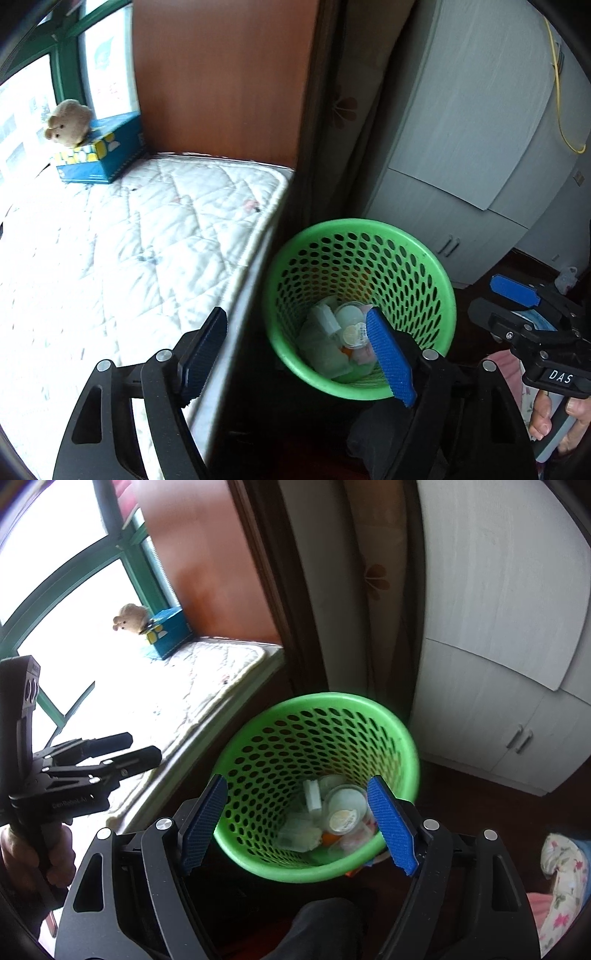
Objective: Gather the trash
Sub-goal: 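Move both open grippers away from the basket back over the mattress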
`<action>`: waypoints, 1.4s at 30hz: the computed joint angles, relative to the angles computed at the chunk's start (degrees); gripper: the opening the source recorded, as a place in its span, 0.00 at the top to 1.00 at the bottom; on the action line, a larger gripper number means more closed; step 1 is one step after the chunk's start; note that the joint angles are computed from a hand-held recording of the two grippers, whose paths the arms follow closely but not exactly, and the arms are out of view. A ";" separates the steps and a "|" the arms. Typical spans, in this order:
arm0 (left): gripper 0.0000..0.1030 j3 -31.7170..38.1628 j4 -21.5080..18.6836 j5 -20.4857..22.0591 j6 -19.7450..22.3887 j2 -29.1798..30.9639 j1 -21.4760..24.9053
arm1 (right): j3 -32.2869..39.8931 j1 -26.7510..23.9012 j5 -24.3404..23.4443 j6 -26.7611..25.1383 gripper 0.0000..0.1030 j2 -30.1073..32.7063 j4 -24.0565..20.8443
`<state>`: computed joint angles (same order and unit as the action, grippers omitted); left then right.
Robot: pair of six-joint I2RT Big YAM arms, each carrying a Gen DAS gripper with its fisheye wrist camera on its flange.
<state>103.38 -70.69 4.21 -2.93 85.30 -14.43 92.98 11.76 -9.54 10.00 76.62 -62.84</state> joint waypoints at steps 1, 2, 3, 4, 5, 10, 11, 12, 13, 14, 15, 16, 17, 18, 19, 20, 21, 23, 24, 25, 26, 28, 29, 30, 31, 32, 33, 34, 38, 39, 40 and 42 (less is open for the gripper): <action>0.27 -0.10 -0.05 -0.02 -0.04 -0.32 0.51 | 0.15 0.46 0.03 0.03 0.23 0.08 0.05; 0.27 -0.23 -0.06 -0.20 -0.08 -0.66 1.00 | 0.33 0.90 -0.03 0.05 0.23 0.21 0.07; 0.26 -0.40 -0.02 -0.37 -0.12 -1.06 1.51 | 0.56 1.39 -0.05 0.06 0.23 0.40 0.08; 0.26 -0.58 0.05 -0.45 -0.16 -1.44 2.04 | 0.79 1.88 -0.08 -0.03 0.22 0.57 0.10; 0.25 -0.82 0.13 -0.52 -0.21 -1.86 2.62 | 0.98 2.40 -0.05 -0.12 0.21 0.71 0.18; 0.23 -2.39 0.80 -1.35 0.31 -4.36 5.64 | 2.68 5.45 0.46 -0.69 0.19 1.76 0.47; 0.23 -2.64 0.81 -1.45 0.39 -4.86 6.37 | 3.07 6.06 0.55 -0.75 0.19 2.03 0.59; 0.22 -2.84 0.84 -1.44 0.46 -5.33 7.17 | 3.55 6.72 0.62 -0.74 0.18 2.40 0.64; 0.22 -3.05 0.92 -1.46 0.54 -5.78 7.93 | 4.16 7.45 0.63 -0.65 0.18 2.88 0.61; 0.20 -3.30 1.02 -1.60 0.61 -6.30 8.77 | 4.70 8.12 0.53 -0.66 0.18 3.31 0.62; 0.19 -3.57 1.19 -1.61 0.69 -6.85 9.66 | 5.30 8.81 0.57 -0.65 0.18 3.77 0.64; 0.19 -3.72 1.24 -1.46 0.96 -7.34 10.71 | 5.89 9.55 0.66 -0.67 0.17 4.24 0.66; 0.18 -3.90 1.27 -1.47 1.28 -7.77 11.69 | 6.47 10.29 0.72 -0.65 0.17 4.70 0.70; 0.18 -4.24 1.35 -1.58 1.56 -8.32 12.71 | 6.99 11.08 0.69 -0.57 0.16 5.16 0.79; 0.18 -4.55 1.43 -1.51 1.79 -8.76 13.70 | 7.59 11.83 0.62 -0.49 0.16 5.67 0.77; 0.18 -4.86 1.35 -1.20 2.04 -9.26 14.79 | 8.14 12.59 0.50 -0.48 0.16 6.15 0.70; 0.18 -5.16 1.22 -0.77 2.27 -9.72 16.08 | 8.83 13.45 0.55 -0.55 0.16 6.72 0.58; 0.18 -5.54 0.87 -0.23 2.80 -10.46 18.56 | 10.13 15.12 0.74 -0.63 0.16 7.76 0.47; 0.18 -5.92 0.87 -0.09 3.32 -10.94 19.78 | 10.84 16.01 0.67 -0.63 0.16 8.33 0.39; 0.18 -6.34 1.00 -0.25 3.83 -11.36 21.04 | 11.56 16.93 0.70 -0.61 0.15 8.92 0.30; 0.18 -6.67 1.03 -0.36 4.40 -11.78 22.39 | 12.11 17.77 0.73 -0.65 0.14 9.39 0.32; 0.17 -7.17 1.00 -0.05 5.71 -12.44 25.35 | 13.36 19.73 0.83 -0.82 0.14 10.51 0.23; 0.17 -7.38 0.93 0.05 6.38 -12.73 26.84 | 14.04 20.71 0.91 -0.86 0.14 11.08 0.11; 0.17 -7.62 0.89 0.28 7.22 -13.05 28.48 | 14.79 21.71 1.02 -0.86 0.14 11.73 0.01; 0.17 -7.87 1.00 0.51 8.01 -13.31 30.06 | 15.48 22.68 1.06 -0.83 0.14 12.36 -0.06; 0.17 -8.19 1.20 0.65 8.70 -13.56 31.57 | 16.26 23.70 1.07 -0.77 0.13 13.06 -0.17; 0.17 -8.44 1.34 0.69 9.41 -13.70 33.13 | 16.97 24.57 1.07 -0.79 0.13 13.77 -0.24; 0.17 -8.68 1.41 0.80 10.08 -13.77 34.71 | 17.61 25.50 1.16 -0.83 0.13 14.39 -0.26; 0.17 -9.48 1.58 2.03 12.40 -13.68 40.52 | 20.33 29.11 1.36 -0.96 0.12 17.00 -0.60; 0.17 -9.72 1.84 2.22 12.96 -13.63 41.83 | 21.13 29.90 1.43 -0.97 0.12 17.74 -0.79; 0.17 -10.03 2.23 2.29 13.47 -13.57 43.10 | 21.81 30.68 1.54 -0.96 0.12 18.35 -0.85; 0.17 -10.42 2.62 3.06 14.39 -13.25 45.39 | 22.86 32.32 1.92 -0.92 0.11 19.34 -0.90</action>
<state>92.96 -68.07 7.27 11.46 72.05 30.95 115.84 44.08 -7.62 9.08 95.96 -63.74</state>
